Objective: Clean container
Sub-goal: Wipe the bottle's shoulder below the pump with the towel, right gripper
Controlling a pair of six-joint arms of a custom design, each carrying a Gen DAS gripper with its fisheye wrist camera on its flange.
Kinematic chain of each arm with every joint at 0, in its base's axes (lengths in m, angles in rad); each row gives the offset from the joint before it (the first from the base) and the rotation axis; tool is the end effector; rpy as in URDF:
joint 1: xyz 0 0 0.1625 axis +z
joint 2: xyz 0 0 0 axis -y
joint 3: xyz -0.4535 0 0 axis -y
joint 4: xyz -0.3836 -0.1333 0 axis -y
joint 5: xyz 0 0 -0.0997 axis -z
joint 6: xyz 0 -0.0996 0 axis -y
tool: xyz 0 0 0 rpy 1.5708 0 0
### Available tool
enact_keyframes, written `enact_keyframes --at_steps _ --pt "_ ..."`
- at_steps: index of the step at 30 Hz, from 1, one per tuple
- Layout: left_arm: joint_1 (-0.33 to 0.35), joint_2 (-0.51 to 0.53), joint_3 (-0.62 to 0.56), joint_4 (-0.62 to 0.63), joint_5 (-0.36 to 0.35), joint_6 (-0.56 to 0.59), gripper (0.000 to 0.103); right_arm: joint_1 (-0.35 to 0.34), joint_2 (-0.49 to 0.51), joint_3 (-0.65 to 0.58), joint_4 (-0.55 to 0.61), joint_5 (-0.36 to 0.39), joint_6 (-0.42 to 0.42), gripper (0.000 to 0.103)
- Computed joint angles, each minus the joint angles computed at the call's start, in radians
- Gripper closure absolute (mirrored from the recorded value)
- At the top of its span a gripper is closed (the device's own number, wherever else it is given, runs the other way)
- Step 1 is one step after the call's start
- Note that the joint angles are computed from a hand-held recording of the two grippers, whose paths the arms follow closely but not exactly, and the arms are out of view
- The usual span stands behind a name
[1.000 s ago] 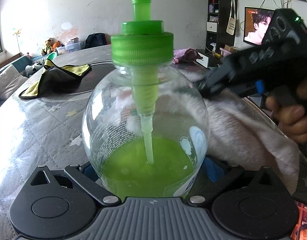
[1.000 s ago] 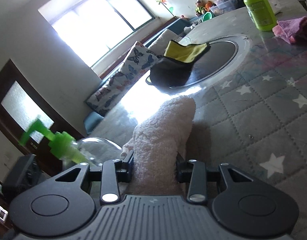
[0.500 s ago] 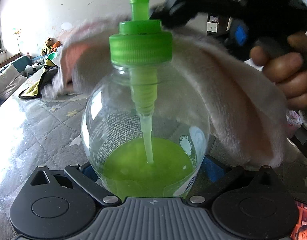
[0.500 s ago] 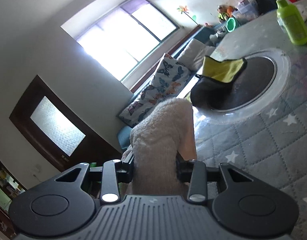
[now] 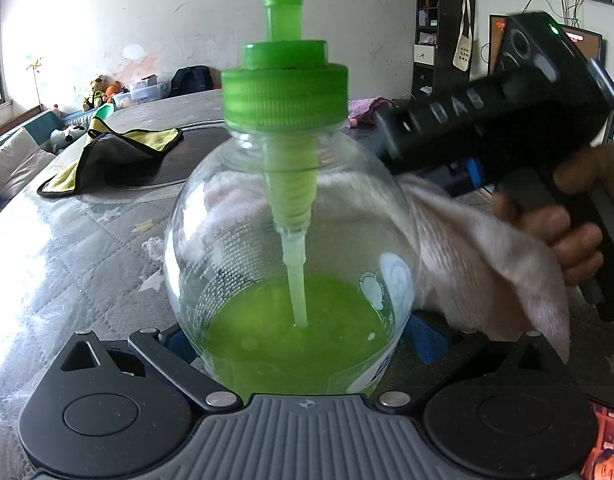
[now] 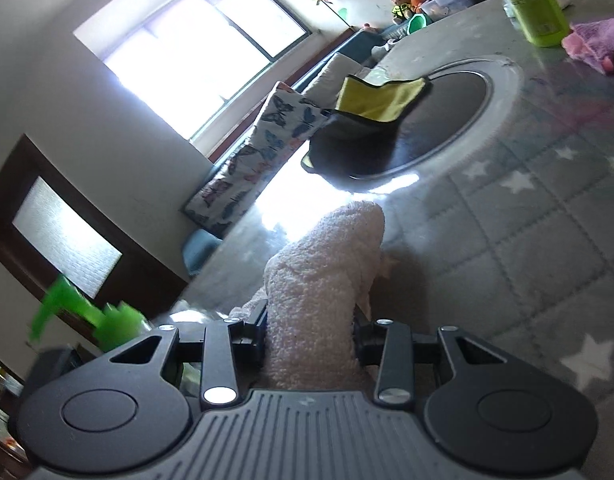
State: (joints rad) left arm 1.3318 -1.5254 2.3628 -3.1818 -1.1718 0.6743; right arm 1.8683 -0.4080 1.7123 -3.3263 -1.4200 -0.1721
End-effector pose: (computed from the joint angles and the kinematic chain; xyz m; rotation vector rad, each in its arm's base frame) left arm 0.0694 -0.4418 0.3346 0.9029 2.2973 -0.8710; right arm 0.3323 -0.5779 -0.0728 -0.7222 2.8034 -0.6493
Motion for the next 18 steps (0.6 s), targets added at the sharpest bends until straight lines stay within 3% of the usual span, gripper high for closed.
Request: enact_keyframes --at_steps 9,18 --pt "0.003 0.007 -0.006 -0.002 -0.002 0.003 0.0 -0.002 -0.041 0.078 -0.043 0.001 -0.026 0.065" --pt "-0.002 0.002 -0.001 -0.001 0.002 0.0 0.0 0.012 -0.075 0.072 -0.05 0.152 -0.026 0.065"
